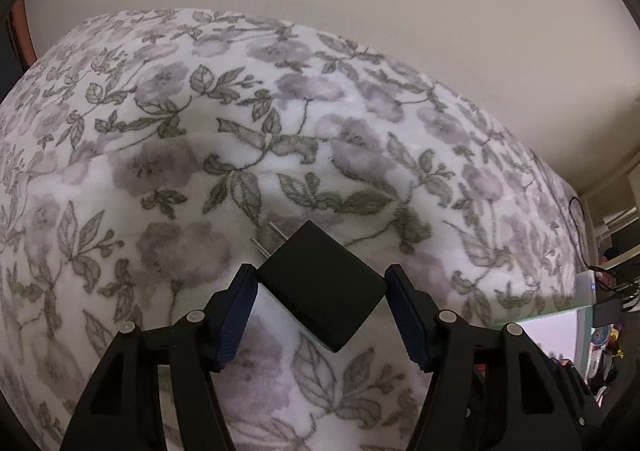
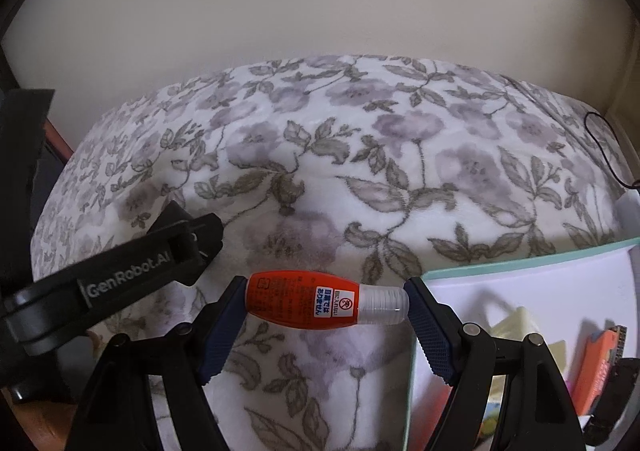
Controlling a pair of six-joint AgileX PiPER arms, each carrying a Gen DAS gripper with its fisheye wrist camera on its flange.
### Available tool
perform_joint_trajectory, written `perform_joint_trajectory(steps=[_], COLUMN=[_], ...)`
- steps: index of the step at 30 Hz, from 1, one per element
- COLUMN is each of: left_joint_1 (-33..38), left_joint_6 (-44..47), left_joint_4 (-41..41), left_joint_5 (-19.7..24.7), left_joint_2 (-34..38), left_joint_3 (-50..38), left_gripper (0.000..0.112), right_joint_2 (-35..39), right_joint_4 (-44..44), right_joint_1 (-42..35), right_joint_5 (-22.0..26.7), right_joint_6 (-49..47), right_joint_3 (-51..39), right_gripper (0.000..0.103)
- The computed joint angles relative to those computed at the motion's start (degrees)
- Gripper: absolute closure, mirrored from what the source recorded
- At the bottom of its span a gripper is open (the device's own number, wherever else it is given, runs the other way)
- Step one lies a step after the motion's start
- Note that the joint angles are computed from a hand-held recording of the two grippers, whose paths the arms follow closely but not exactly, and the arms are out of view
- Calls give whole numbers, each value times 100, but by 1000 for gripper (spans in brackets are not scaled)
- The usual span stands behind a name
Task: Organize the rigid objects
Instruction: 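Carry the black charger and orange glue bottle over the white tray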
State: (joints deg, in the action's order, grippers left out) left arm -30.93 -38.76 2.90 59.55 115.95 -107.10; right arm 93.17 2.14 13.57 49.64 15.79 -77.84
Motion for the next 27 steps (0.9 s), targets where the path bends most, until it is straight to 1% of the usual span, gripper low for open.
perform_joint_trajectory(steps=[5, 11, 13, 16, 22, 27], left_joint_1=[-117, -322, -409, -558, -965, -1353], left_joint_6=[-179, -431, -520, -603, -869, -1142], left_joint_4=[80, 407, 513, 591, 877, 1124], left_joint_5=[156, 419, 433, 484, 569, 581], left_joint_2=[-303, -728, -922, -1191, -1631, -2016], left_joint_3=[45, 99, 233, 417, 697, 1008], left_gripper=[45, 45, 45, 45, 45, 45], right_joint_2=[-354, -878, -1079, -1428, -2189, -2743], right_joint_4=[2, -113, -114, -82, 309, 433], right_joint_1=[-105, -137, -178, -280, -661, -831], right_joint_5=[245, 582, 686, 783, 1026, 1207], right_joint_6=[83, 138, 120, 103, -32, -128], right_joint_3=[20, -1, 45, 238, 740, 955], right_gripper=[23, 23, 23, 23, 23, 23])
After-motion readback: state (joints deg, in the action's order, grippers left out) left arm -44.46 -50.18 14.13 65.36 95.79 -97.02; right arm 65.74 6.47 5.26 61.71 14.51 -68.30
